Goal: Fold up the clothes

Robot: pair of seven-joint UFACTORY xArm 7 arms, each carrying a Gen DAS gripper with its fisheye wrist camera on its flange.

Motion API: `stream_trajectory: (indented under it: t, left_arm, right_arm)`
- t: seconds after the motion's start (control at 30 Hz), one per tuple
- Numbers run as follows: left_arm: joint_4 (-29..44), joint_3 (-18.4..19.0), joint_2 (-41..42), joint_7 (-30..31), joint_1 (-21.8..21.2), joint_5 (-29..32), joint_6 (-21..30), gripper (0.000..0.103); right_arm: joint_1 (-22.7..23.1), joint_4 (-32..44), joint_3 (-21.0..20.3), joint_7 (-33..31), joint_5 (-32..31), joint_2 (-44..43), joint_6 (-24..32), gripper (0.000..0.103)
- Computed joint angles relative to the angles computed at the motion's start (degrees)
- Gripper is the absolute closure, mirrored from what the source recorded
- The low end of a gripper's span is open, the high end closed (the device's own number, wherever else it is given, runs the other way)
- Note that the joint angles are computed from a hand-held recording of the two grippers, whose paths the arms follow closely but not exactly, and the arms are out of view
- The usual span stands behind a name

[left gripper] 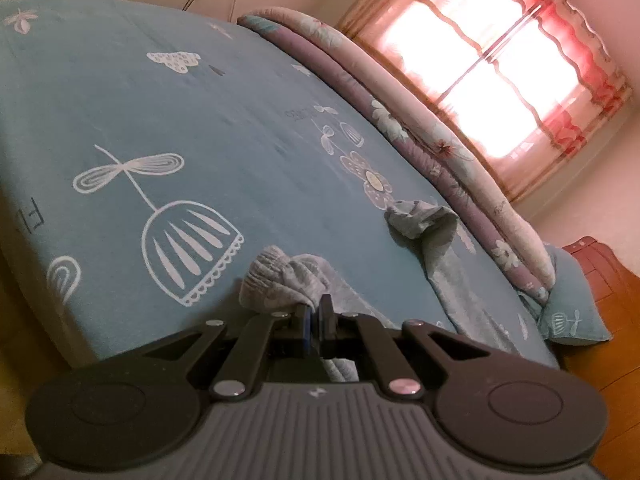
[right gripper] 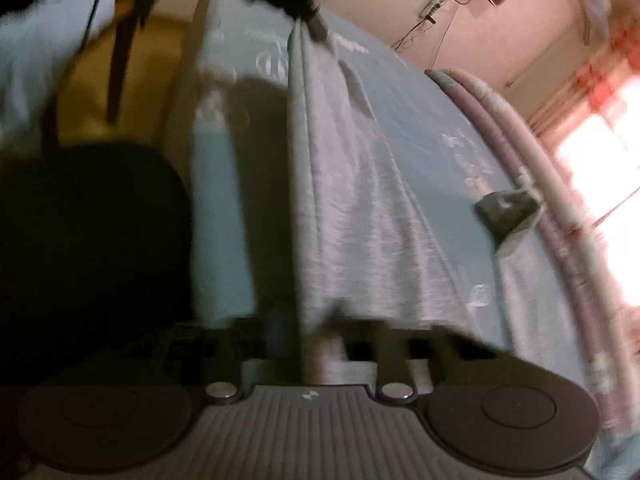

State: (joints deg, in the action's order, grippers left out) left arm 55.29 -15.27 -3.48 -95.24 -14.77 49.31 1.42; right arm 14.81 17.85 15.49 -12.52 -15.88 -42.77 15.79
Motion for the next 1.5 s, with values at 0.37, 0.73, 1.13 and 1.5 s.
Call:
stream_trajectory:
  t: [0.37,0.73,1.13,1.5]
  left_arm:
    - [-5.4,-0.7,-3.0,12.4,-2.0,-14.9,8.1,0.102]
    - [-6.9,-0.5,-2.3,14.7,-1.1,-18.4,5.9,0.096]
    - [-7.1,1.1,-4.9,26.9,-4.3,-32.0,10.7,0.081]
    - [-0.8,-3.8,-8.2,22.4,-2.8,-19.0,27.0,0.049]
  right_arm:
    - [8.6,5.3,-9.8,-4.1,14.1,2.6,9.8,0.098]
    - [3.9,6.6,-14.8,-3.5,26.0,-7.6,21.7,0.085]
    - [-4.5,2.6,-16.7,3.6,25.9,-20.4,35.4,0.072]
    - [-10.6,1.9,-16.9,5.2,23.3,-1.1,9.7,0.065]
